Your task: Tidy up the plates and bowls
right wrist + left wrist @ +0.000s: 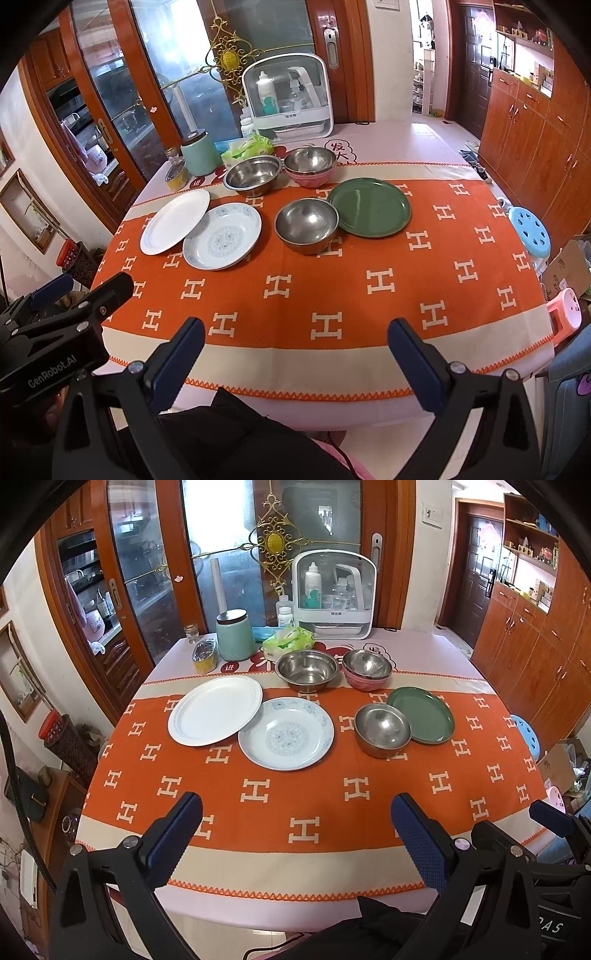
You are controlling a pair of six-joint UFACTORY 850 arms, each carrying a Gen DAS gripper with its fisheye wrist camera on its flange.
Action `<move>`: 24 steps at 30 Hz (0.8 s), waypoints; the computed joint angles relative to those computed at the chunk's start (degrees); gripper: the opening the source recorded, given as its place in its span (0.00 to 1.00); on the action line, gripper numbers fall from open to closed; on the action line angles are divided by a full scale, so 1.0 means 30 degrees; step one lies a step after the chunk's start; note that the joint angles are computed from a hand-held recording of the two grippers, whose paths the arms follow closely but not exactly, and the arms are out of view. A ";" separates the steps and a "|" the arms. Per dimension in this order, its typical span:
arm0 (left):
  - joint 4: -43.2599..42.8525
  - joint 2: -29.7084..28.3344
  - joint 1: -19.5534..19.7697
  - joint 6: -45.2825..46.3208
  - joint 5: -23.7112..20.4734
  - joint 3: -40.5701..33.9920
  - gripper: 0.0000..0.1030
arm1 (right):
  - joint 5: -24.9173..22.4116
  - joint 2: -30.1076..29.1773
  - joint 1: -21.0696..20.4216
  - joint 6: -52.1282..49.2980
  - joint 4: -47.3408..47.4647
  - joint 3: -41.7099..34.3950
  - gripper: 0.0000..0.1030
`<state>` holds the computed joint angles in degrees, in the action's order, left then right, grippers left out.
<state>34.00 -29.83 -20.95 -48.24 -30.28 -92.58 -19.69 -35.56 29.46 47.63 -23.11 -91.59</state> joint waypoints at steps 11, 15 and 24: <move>0.0902 -0.0390 -0.0507 -0.1583 -0.0607 -0.0449 0.99 | -0.0058 -0.0241 -0.0700 -0.3168 0.2374 -0.0780 0.97; 0.1751 -0.0387 -0.0866 -0.2890 -0.0955 -0.0328 0.99 | 0.0562 -0.0125 -0.0987 -0.4579 0.3217 -0.0371 0.97; 0.4123 -0.0194 -0.1557 -0.6624 -0.1521 0.0025 0.99 | 0.1779 0.0369 -0.1435 -0.7326 0.4854 0.0699 0.97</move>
<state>46.37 -30.41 -25.63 -68.11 -34.85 -92.50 -14.35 -34.45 25.16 25.65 -8.55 -89.50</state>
